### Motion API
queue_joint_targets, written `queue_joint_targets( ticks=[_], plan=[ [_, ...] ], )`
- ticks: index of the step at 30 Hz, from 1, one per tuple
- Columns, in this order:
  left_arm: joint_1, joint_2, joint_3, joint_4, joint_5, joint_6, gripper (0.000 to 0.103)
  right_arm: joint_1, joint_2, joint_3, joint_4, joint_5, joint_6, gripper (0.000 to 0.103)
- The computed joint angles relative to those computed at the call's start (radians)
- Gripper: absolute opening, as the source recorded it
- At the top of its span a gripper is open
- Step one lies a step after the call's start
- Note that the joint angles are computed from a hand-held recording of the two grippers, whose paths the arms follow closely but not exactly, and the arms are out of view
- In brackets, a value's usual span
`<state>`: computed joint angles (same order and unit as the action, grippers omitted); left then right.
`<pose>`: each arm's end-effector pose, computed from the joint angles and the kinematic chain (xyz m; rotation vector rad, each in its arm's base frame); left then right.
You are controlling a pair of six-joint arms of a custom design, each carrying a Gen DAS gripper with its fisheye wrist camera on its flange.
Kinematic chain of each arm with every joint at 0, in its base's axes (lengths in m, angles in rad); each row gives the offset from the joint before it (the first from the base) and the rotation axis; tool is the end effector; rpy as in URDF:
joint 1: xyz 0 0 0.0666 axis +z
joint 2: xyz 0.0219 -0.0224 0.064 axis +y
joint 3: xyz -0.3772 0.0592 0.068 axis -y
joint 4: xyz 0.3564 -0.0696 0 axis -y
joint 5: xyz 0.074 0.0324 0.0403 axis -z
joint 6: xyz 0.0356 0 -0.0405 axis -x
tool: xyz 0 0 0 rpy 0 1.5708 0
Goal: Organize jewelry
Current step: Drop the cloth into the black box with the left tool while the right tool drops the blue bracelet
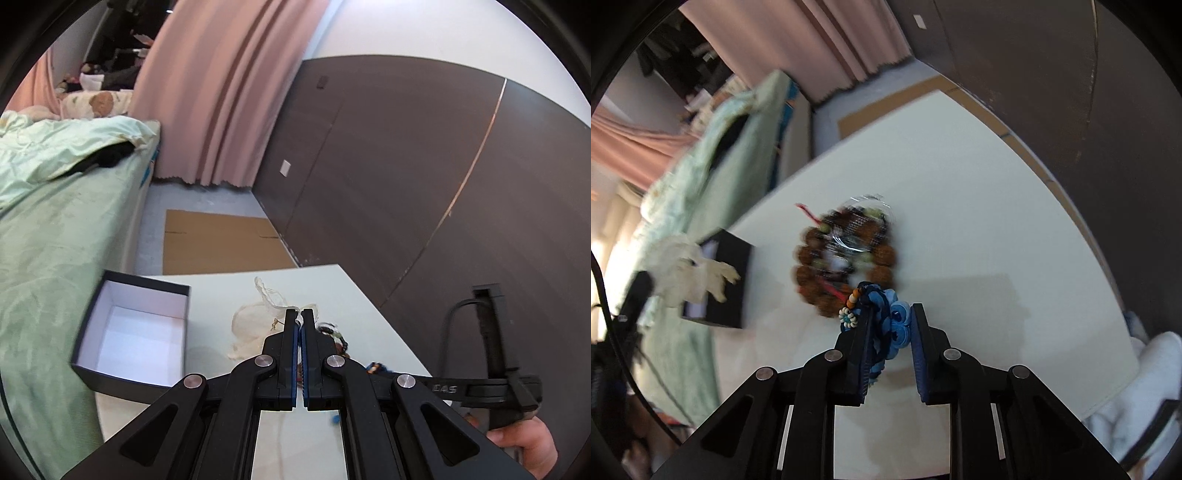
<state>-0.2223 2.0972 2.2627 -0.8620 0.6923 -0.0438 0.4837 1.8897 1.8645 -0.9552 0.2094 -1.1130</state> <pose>0.6771 -0.1768 0.4161 0.6556 2.1190 -0.8769 0.5538 0.2821 0.3680 0.8699 2.4086 0.3697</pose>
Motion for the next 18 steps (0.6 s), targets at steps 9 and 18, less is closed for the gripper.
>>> queue_joint_targets(
  ticks=[9,18],
  plan=[
    [0.045,0.027,0.057,0.013,-0.030,0.065,0.001,0.027,0.034,0.072,0.090,0.026,0.023,0.021],
    [0.071,0.105,0.180,-0.048,-0.084,0.129,0.001,0.044,0.130,0.234,0.133,0.042,0.088,0.021]
  ],
)
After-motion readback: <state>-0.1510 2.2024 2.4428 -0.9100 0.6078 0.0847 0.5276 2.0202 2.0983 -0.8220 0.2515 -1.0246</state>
